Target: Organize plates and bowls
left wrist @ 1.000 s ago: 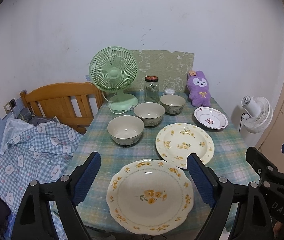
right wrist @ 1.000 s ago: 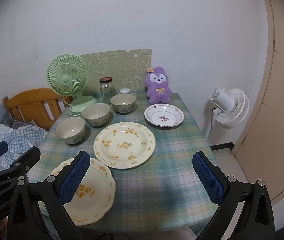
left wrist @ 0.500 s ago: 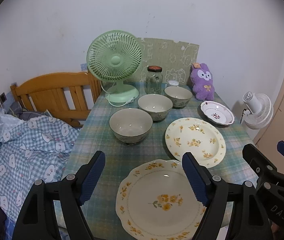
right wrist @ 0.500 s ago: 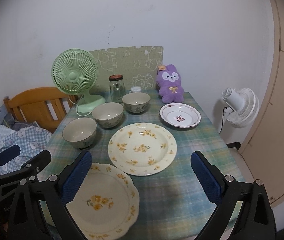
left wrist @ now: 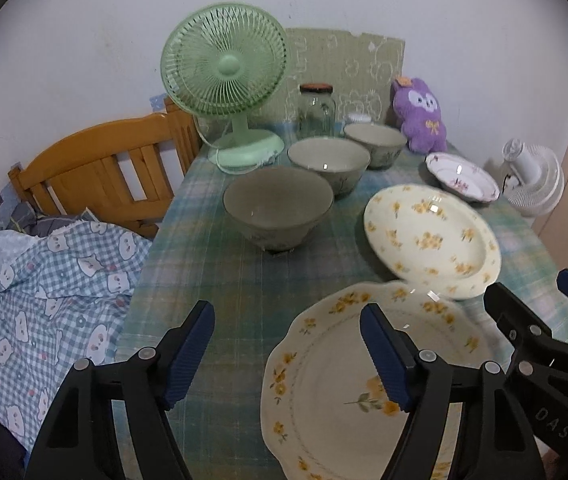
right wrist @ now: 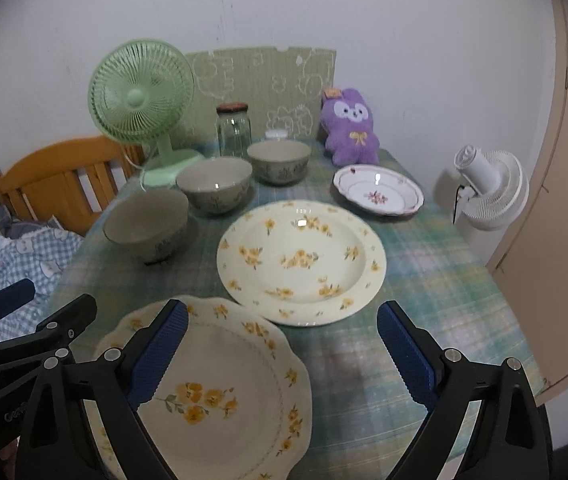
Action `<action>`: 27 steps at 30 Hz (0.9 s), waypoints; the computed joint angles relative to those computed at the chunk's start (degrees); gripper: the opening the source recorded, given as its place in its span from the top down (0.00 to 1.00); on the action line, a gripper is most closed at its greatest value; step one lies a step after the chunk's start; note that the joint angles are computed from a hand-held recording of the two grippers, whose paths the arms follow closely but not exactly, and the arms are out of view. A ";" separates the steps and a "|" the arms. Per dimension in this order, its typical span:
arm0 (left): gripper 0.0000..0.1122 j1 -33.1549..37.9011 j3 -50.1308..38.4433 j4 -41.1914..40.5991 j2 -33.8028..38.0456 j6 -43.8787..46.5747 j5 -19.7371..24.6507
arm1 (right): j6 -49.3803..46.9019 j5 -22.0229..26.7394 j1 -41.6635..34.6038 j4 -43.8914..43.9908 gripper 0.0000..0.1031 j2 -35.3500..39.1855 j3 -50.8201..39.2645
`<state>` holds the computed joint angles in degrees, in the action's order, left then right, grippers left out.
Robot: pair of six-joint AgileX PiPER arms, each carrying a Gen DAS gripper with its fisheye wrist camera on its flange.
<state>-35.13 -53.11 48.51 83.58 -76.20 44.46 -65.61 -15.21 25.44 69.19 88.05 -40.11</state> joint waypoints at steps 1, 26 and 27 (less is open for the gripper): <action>0.32 0.57 0.56 -0.45 0.48 0.20 -1.02 | 0.98 -0.19 0.14 -0.82 0.09 0.93 -0.14; 0.50 2.89 5.91 -2.13 8.85 -0.33 -10.62 | 12.68 -0.31 -0.35 -9.14 0.23 15.73 -1.70; 0.51 2.83 5.88 -1.98 8.91 -0.52 -10.35 | 12.55 -0.07 -0.41 -9.11 0.24 15.92 -1.90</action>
<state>-32.30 -47.23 46.52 92.49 -76.71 34.11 -53.06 -15.28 25.03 60.08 103.97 -42.02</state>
